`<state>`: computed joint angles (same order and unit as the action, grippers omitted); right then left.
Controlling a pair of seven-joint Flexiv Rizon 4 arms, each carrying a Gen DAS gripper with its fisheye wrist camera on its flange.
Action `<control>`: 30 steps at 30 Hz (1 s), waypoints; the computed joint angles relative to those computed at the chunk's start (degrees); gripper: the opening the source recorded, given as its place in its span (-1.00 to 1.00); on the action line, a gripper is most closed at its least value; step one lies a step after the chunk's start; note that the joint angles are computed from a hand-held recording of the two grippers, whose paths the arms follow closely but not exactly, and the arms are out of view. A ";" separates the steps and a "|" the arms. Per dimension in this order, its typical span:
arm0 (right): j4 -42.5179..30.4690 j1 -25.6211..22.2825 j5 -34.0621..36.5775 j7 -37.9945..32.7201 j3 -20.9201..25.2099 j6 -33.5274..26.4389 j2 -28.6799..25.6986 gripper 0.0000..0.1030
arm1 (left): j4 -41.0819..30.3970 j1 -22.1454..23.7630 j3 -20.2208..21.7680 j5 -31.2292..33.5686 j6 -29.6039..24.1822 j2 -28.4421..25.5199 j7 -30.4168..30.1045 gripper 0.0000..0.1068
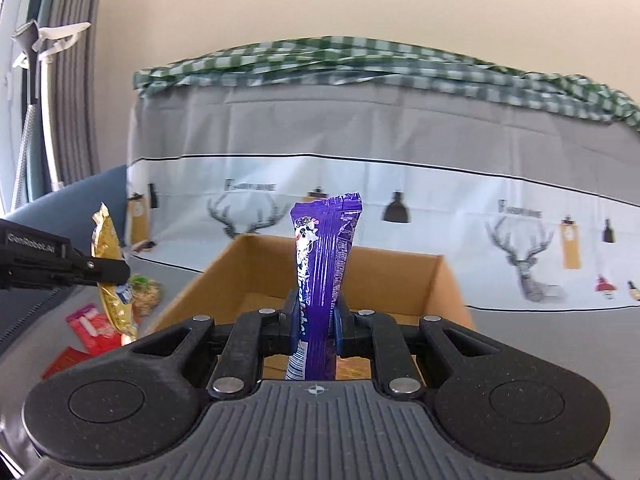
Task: Organize snacks
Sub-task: 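Carry the yellow-gold bar and purple bar over the box with both tools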
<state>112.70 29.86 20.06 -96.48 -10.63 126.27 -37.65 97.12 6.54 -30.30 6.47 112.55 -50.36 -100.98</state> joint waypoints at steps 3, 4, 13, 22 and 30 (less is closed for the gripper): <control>0.48 -0.43 0.92 -0.17 -0.79 0.31 -0.03 -0.68 | -0.94 0.33 -1.43 1.52 0.73 -1.20 0.57 -0.74; 0.57 -0.56 1.28 -0.17 -0.99 0.46 -0.07 -0.68 | -1.13 0.48 -1.93 2.01 1.03 -1.57 0.60 -0.74; -0.24 -0.66 2.91 0.94 -1.54 0.10 -0.55 -0.68 | -2.82 1.78 -5.25 6.43 2.50 -4.03 0.95 -0.74; -0.56 0.57 2.43 -0.40 -1.89 -0.05 -0.98 -0.68 | -2.87 2.80 -6.81 9.21 2.71 -4.78 1.27 -0.74; -0.79 1.41 3.19 -0.62 -2.88 -1.10 -1.08 -0.68 | -3.34 2.60 -7.35 9.71 2.46 -5.37 2.22 -0.74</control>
<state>111.91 31.27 23.24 -97.10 -13.50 125.17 -38.73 93.78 9.14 -37.65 16.19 115.01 -55.73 -98.76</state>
